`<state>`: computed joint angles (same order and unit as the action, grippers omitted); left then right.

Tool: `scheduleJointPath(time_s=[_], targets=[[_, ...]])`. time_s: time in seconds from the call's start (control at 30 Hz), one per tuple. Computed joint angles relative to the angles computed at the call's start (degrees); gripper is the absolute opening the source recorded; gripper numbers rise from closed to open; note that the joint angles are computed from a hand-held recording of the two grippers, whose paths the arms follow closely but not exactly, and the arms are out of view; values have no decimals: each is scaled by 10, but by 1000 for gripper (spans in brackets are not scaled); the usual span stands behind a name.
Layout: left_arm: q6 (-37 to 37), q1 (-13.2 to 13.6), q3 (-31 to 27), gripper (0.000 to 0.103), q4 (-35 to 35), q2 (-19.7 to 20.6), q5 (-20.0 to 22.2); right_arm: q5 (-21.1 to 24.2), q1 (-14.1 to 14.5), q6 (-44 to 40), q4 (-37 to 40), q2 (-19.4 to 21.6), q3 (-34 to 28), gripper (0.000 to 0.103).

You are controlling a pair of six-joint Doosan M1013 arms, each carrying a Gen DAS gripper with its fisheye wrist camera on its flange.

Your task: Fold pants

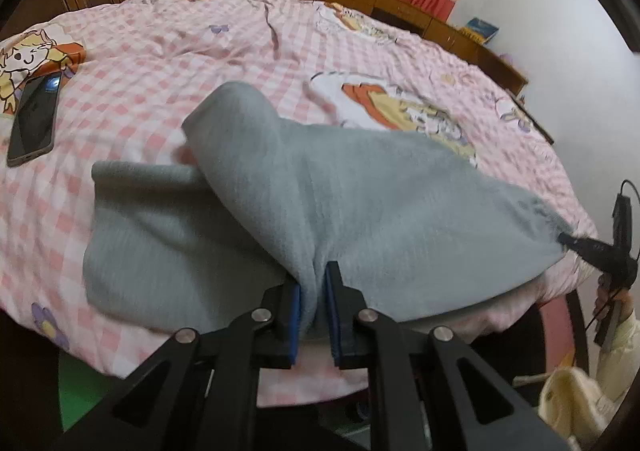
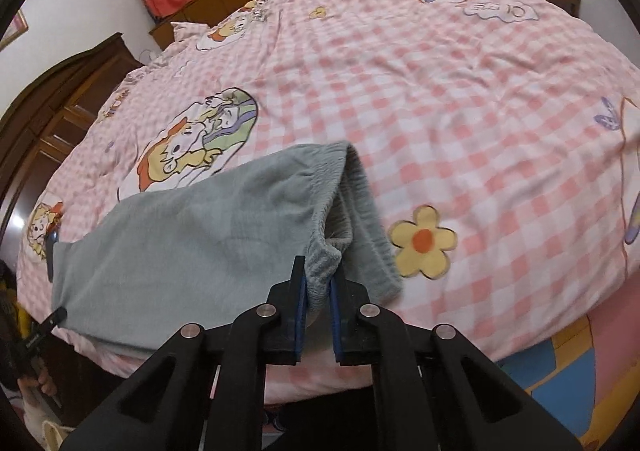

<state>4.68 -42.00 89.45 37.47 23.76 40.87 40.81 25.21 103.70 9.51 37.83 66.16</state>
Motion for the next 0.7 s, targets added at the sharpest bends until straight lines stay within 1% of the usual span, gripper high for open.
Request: scheduleJointPath(time_s=[0.13, 0.33, 0.43, 0.5, 0.53, 0.57, 0.6, 0.67, 0.7], targets=[[11, 1, -1, 11, -11, 10, 11, -2, -1, -17, 7, 1, 15, 10], [40, 6, -7, 13, -41, 28, 27, -14, 6, -9, -35, 13, 24, 11], [50, 5, -9, 20, -52, 32, 40, -9, 8, -1, -52, 15, 23, 11], [52, 4, -9, 30, -52, 32, 49, -5, 11, 4, -72, 15, 22, 12], [53, 3, -7, 40, -53, 31, 51, 1, 13, 6, -82, 14, 21, 13], [50, 2, -5, 46, -52, 29, 53, 5, 14, 8, -86, 14, 20, 14], [44, 1, -1, 46, -48, 25, 55, 9, 14, 9, -87, 13, 20, 16], [32, 0, 8, 47, -40, 17, 53, 21, 14, 27, -95, 9, 18, 26], [15, -2, 15, 47, -28, 9, 53, 25, 17, 55, -123, 6, 19, 38]])
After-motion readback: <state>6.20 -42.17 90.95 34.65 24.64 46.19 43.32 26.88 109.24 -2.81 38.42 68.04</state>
